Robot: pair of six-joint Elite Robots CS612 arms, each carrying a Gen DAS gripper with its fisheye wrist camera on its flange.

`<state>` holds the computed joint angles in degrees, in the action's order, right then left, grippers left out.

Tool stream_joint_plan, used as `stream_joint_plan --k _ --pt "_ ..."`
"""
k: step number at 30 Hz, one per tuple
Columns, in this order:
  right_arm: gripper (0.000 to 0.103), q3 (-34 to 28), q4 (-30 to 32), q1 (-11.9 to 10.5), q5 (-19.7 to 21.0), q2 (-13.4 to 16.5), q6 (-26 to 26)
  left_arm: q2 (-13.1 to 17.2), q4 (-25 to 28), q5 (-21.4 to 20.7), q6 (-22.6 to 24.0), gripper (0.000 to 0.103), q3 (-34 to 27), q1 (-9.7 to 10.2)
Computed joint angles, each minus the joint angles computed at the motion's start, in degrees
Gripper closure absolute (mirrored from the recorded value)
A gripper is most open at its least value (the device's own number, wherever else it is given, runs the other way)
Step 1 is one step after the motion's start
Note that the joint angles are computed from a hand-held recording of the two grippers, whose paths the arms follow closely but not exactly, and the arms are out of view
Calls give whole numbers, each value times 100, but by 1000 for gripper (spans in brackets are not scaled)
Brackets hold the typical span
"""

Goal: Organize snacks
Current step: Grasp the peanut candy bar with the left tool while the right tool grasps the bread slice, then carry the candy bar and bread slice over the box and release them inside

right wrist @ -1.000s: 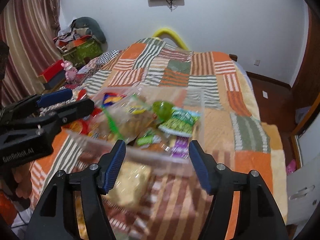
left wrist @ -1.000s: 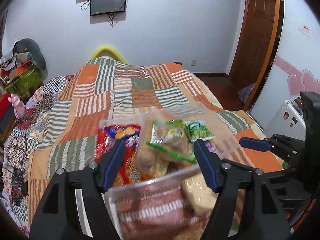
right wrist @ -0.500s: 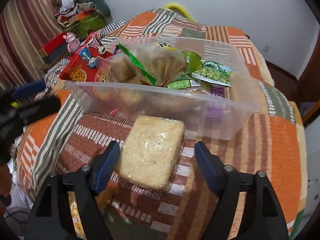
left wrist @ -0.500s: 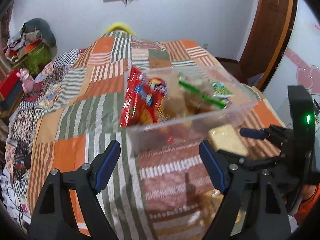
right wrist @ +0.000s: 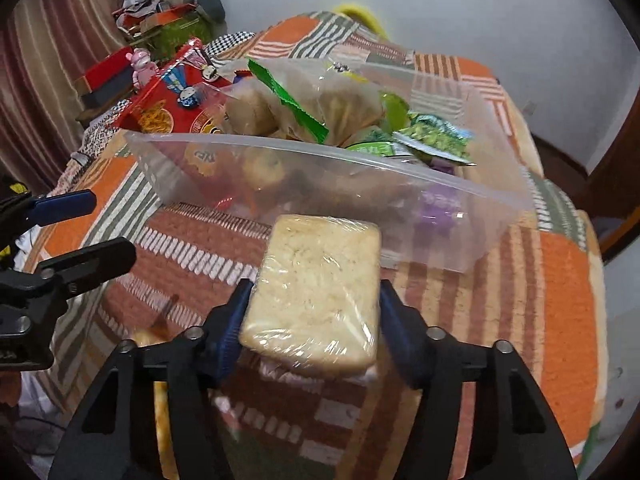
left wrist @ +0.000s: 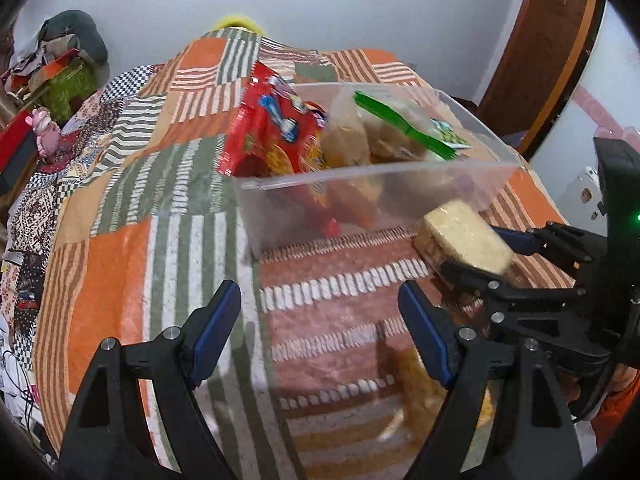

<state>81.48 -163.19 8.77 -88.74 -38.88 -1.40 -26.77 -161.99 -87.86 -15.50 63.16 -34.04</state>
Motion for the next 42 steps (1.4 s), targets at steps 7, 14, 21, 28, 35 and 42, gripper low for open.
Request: stream_joint_plan --k 7,14,21,28,35,42 --pt "50 504 -279 -93 32 -288 97 -178 -78 -258 81 22 304 -108" --pt "50 952 -653 -177 166 -510 431 -251 -1 -443 108 22 462 -219" --pt "50 1177 -937 -220 260 -602 611 -219 -145 -331 238 36 568 -327" --pt "50 1260 -1126 -247 333 -634 698 -182 -199 -360 353 58 551 -326" --pt "50 1211 -1328 -285 375 -645 798 -213 -427 -279 301 59 539 -281" --pt "50 998 -1456 -314 358 -609 780 -249 -786 -64 517 59 390 -243"
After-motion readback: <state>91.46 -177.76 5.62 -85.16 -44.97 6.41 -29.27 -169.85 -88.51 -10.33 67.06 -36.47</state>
